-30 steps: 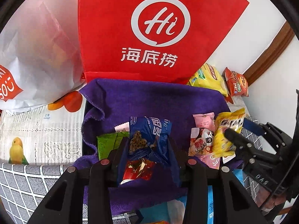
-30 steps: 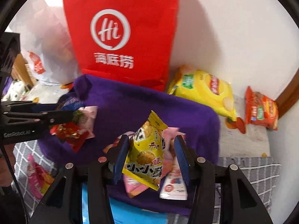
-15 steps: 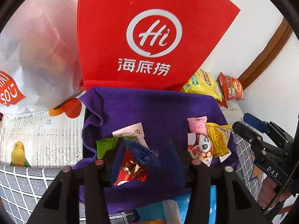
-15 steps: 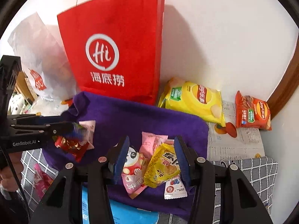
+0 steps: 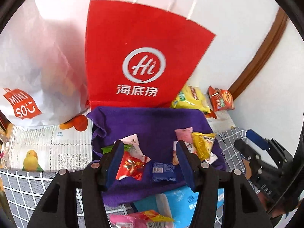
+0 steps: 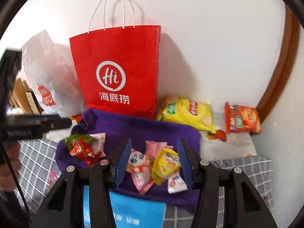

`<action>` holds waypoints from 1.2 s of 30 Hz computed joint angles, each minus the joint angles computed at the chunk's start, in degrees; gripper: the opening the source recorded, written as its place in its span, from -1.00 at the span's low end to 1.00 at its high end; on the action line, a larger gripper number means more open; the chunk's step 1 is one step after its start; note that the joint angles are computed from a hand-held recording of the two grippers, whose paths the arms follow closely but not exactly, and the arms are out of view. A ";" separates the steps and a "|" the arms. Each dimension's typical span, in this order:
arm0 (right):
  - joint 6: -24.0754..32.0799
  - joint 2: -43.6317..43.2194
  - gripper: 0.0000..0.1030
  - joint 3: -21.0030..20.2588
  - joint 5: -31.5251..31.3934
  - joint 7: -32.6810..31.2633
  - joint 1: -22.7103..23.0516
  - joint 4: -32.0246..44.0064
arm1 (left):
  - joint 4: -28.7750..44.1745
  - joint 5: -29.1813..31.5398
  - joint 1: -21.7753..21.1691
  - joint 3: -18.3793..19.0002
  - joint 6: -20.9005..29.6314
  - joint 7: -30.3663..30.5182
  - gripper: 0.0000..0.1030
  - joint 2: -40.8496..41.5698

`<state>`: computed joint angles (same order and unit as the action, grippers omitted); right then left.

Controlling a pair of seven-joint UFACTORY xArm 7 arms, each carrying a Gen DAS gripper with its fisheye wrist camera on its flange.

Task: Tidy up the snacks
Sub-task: 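Open the right tool to drop the yellow bag while the left tool releases the blue bag, then withdraw both open tools back toward the remaining snacks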

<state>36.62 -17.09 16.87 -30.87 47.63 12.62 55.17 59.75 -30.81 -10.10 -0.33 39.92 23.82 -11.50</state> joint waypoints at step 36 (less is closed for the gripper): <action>-5.26 -8.84 0.30 6.36 19.04 0.68 12.70 -17.55 | -25.83 11.69 2.72 7.11 6.42 -3.32 0.23 -30.89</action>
